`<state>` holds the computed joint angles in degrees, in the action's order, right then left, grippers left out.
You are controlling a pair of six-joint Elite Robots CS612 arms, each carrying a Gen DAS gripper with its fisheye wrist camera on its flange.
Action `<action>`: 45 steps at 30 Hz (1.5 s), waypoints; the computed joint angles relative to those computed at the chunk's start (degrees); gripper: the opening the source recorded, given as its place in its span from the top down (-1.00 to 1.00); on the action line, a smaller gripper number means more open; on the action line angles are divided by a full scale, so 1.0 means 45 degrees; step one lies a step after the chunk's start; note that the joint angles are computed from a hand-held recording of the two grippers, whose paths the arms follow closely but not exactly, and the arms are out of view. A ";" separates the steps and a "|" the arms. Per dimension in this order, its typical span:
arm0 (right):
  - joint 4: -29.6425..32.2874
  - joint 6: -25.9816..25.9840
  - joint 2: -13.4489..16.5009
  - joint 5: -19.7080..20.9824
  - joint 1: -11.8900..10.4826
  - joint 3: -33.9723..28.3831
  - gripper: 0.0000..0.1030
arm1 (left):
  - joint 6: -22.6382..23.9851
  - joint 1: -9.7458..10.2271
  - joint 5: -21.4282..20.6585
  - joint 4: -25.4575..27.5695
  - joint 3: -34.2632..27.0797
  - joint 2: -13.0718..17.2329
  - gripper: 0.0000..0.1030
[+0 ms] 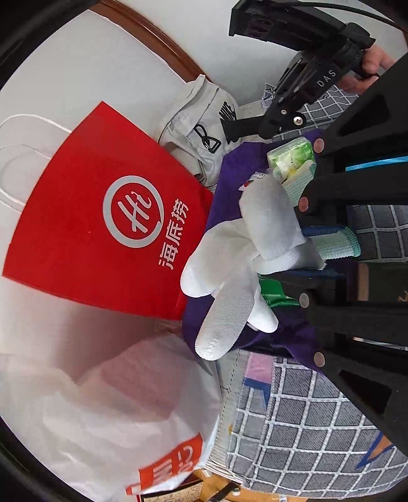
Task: Organize soft objects
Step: 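Carry the white gloves with the left tool to the purple towel, then open the left tool to drop the gloves onto the towel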
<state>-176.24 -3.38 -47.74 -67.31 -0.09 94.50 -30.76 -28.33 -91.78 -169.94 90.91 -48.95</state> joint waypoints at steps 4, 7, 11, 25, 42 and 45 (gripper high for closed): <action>0.0779 -0.0209 0.0251 0.0068 -0.0046 -0.0280 0.91 | -0.0039 0.0049 -0.0096 0.0244 -0.0410 0.0397 0.68; 0.1043 -0.0211 0.0445 0.0145 -0.0081 -0.0438 0.90 | -0.0034 0.0117 -0.0416 0.0716 -0.0746 0.0723 0.68; 0.1528 -0.0107 0.0700 0.0756 -0.0198 -0.0690 0.89 | 0.0155 0.0224 -0.0922 0.0955 -0.0946 0.0929 0.68; 0.1835 -0.0238 0.0776 0.0601 -0.0117 -0.0805 0.88 | 0.0336 0.0143 -0.1177 0.1549 -0.1426 0.1318 0.64; 0.1158 -0.0233 0.0425 0.0595 -0.0178 -0.0396 0.37 | -0.0223 0.0027 -0.0753 0.0814 -0.1310 0.1269 -0.56; 0.1167 -0.0235 0.0439 0.0648 -0.0184 -0.0406 0.37 | -0.0516 0.0099 -0.0940 0.0472 -0.1176 0.1195 -0.56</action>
<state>-170.99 -4.44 -45.76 -64.39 -0.92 92.67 -33.08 -27.89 -96.01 -167.82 85.62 -43.57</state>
